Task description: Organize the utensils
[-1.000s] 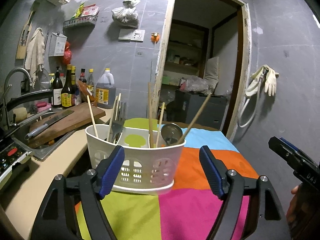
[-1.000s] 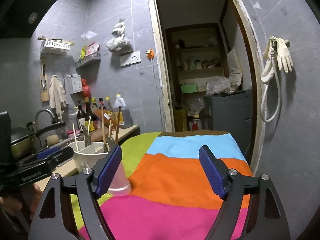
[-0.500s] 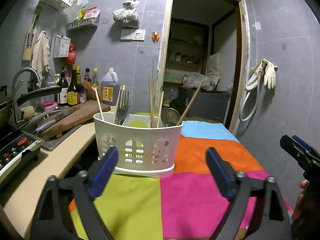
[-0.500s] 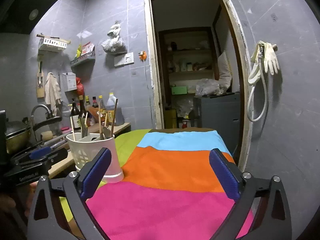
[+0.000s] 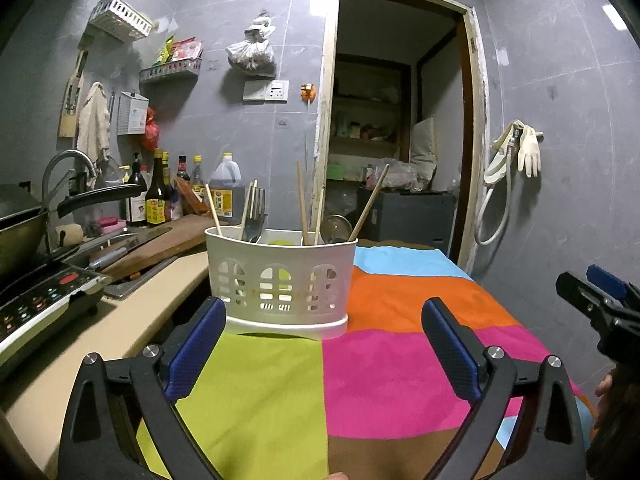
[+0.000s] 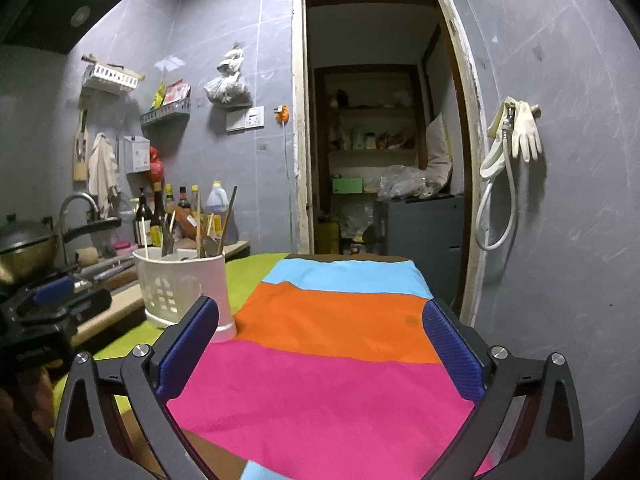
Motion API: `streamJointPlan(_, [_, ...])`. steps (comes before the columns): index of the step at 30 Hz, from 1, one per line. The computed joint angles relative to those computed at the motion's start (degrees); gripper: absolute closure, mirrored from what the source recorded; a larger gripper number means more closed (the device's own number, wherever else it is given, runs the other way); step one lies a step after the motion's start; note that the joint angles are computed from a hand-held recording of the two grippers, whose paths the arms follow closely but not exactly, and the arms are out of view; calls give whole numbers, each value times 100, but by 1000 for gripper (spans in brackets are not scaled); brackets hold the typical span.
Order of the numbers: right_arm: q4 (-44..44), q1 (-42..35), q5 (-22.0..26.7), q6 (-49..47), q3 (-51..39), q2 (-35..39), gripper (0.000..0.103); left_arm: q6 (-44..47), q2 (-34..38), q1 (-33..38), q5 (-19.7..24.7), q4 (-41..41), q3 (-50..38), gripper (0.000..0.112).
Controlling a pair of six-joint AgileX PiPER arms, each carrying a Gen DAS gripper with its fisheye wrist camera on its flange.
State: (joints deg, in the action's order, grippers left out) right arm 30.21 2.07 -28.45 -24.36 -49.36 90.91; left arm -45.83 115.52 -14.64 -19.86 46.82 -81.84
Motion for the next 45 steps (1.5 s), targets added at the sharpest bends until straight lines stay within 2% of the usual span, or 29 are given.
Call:
streamJointPlan(8, [255,236,-342,-66,427,-230,0,1231,-401,23,-225,-1113,757,16])
streamJointPlan(22, [118,294,-527,207,653,-142,0,2240,-403,-52,-271,-2189,1157,16])
streamJointPlan(45, [308,290,-405,35,476,18,0,1514,-217,16,-129,-1589,929,16])
